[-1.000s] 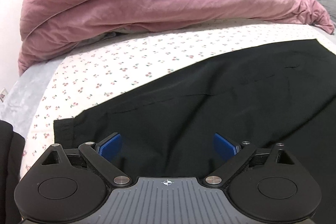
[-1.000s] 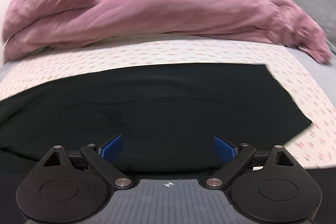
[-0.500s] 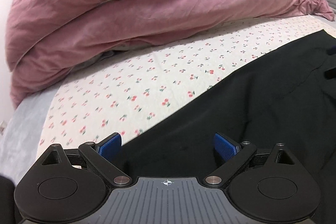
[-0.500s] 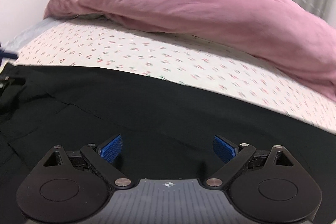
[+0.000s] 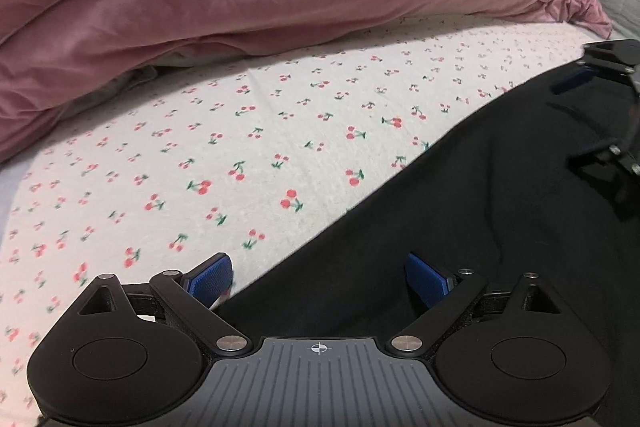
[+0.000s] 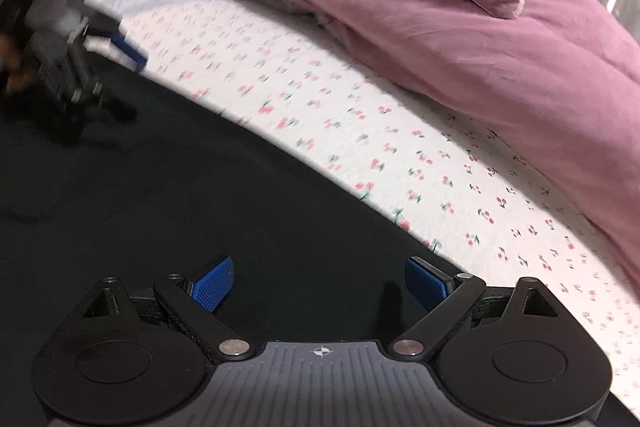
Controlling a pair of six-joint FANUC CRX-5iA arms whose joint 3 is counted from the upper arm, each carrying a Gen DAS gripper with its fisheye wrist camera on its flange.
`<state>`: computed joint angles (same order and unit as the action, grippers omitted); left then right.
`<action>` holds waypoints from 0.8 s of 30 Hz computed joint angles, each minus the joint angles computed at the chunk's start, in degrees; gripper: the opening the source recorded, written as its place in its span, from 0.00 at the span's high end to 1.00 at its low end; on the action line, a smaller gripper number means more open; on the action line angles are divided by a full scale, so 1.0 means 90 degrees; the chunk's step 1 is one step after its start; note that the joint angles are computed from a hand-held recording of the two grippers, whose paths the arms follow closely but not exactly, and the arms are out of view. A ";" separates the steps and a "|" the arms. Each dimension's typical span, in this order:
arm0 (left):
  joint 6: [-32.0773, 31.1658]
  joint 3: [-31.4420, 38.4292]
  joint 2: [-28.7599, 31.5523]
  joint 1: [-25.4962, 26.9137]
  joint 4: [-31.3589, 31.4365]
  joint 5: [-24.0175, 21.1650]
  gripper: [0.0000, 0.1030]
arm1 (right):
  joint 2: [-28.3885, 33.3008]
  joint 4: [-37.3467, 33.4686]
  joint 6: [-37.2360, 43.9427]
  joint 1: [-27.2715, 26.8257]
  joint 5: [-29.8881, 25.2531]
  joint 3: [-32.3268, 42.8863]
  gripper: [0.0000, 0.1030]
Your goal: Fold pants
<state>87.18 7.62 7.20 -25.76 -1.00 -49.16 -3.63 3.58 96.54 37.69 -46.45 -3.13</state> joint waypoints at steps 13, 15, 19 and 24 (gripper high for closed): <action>-0.1084 0.0048 0.0261 0.0271 0.1133 0.0001 0.69 | 0.0655 -0.1645 0.0819 -0.0849 -0.0303 0.0874 0.43; -0.0904 0.0144 0.0297 0.0222 0.1041 -0.0080 0.86 | 0.0588 -0.1927 0.0953 -0.0887 -0.0390 0.0895 0.74; 0.0084 0.0650 0.0437 -0.0170 0.0047 -0.0457 0.97 | 0.0439 -0.0927 -0.0053 -0.0475 -0.0055 0.0517 0.98; 0.1268 0.1500 0.0618 -0.1034 -0.1690 -0.1317 1.00 | -0.0018 0.0753 -0.1513 0.0123 0.0158 -0.0097 1.00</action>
